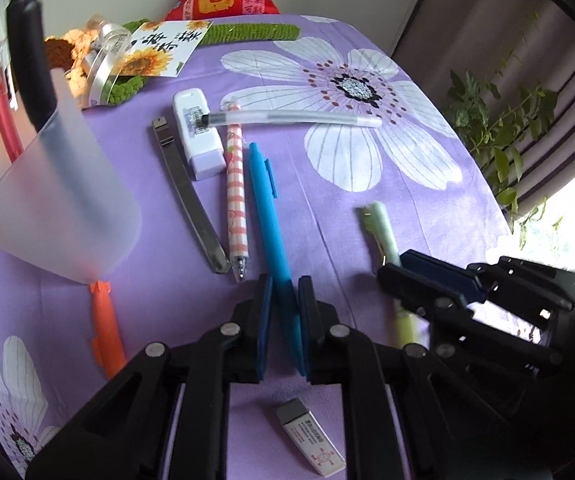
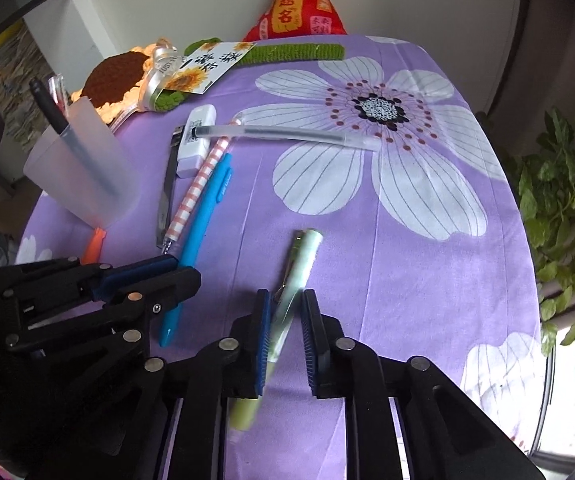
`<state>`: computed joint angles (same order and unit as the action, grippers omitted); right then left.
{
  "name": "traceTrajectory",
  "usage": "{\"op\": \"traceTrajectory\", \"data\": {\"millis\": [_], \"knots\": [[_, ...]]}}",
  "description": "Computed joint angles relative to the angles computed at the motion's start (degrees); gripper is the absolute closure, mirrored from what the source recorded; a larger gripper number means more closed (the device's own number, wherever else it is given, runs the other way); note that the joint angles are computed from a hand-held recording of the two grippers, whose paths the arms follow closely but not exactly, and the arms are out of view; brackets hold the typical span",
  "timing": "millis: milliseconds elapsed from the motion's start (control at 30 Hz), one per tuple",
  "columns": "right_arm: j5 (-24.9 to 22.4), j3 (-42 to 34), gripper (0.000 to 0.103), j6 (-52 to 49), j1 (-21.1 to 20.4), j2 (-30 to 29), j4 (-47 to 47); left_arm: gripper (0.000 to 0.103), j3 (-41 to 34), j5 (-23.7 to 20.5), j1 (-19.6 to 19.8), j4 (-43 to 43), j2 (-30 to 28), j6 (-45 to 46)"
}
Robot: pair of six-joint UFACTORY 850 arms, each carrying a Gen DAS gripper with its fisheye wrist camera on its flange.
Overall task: Organize stationery
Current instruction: 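Move the left tool toward the blue pen while the right tool approaches the pale green pen, then close the left tool on the blue pen while the right tool closes on the pale green pen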
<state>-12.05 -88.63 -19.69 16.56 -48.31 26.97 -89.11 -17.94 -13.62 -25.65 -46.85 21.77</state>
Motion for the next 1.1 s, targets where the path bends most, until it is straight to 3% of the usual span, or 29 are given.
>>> {"op": "traceTrajectory", "data": {"millis": [133, 300, 533, 733, 1100], "knots": [[1.4, 1.5, 0.092, 5.4, -0.6, 1.1, -7.9, 0.093, -0.3, -4.5, 0.0, -9.8, -0.2, 8.7], [1.5, 3.0, 0.092, 6.1, -2.3, 2.3, -9.1, 0.093, 0.5, -6.7, -1.5, -9.3, 0.4, 7.8], [0.1, 3.5, 0.092, 0.1, -3.4, 2.5, -3.2, 0.09, -1.1, -8.4, -1.8, -3.5, -0.2, 0.7], [-0.5, 3.2, 0.092, -7.7, -4.1, 2.5, 5.9, 0.07, -3.6, -6.5, -2.3, 2.1, -1.3, -6.1], [-2.7, -0.6, 0.091, -5.9, -4.4, 0.5, 4.7, 0.071, -12.3, -8.8, -3.1, 11.7, -6.6, -15.7]]}}
